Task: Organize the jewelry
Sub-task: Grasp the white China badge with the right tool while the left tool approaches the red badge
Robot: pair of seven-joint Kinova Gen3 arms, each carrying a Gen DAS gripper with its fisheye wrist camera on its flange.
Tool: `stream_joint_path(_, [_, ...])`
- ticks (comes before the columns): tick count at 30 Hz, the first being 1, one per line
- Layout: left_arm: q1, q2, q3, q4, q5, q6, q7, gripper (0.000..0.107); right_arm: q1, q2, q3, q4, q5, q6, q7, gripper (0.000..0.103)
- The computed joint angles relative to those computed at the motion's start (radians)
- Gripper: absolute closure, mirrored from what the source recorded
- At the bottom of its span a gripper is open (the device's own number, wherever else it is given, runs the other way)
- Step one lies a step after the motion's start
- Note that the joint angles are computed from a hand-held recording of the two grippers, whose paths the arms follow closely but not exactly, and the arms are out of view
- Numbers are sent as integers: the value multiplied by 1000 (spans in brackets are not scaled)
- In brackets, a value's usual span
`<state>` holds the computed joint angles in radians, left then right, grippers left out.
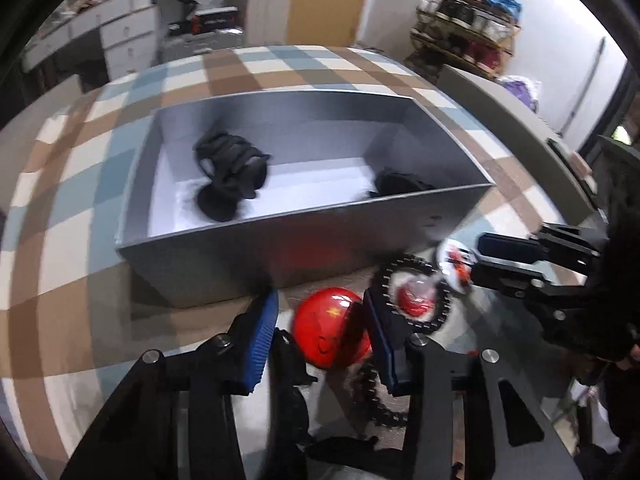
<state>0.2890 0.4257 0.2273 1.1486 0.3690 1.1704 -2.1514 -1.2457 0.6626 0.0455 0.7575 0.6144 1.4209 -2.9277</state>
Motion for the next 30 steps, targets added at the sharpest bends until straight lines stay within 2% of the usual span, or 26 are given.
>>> stream_joint_path(4, [20,-1,-7,-6,-36,1,3,69,0,-1,-1,3,0,-2,0,74])
stream_joint_path(9, [25,-2,-5,-14,-48,27,3,64,-3,-4,0,9,3,-7,-5,74])
stream_joint_path(17, [21,-20,-2,25,-41,-18,-36,63,-8,-1,0,2,9,-4,-3,71])
stream_joint_path(26, [-36,-35,23,87,45,-63,-179,62,-11,-6,2,3,13,0,0,68])
stream_joint_path(30, [-43,-26,22,76,61,-47,-214,62,-9,-1,1,-9,9,8,1,66])
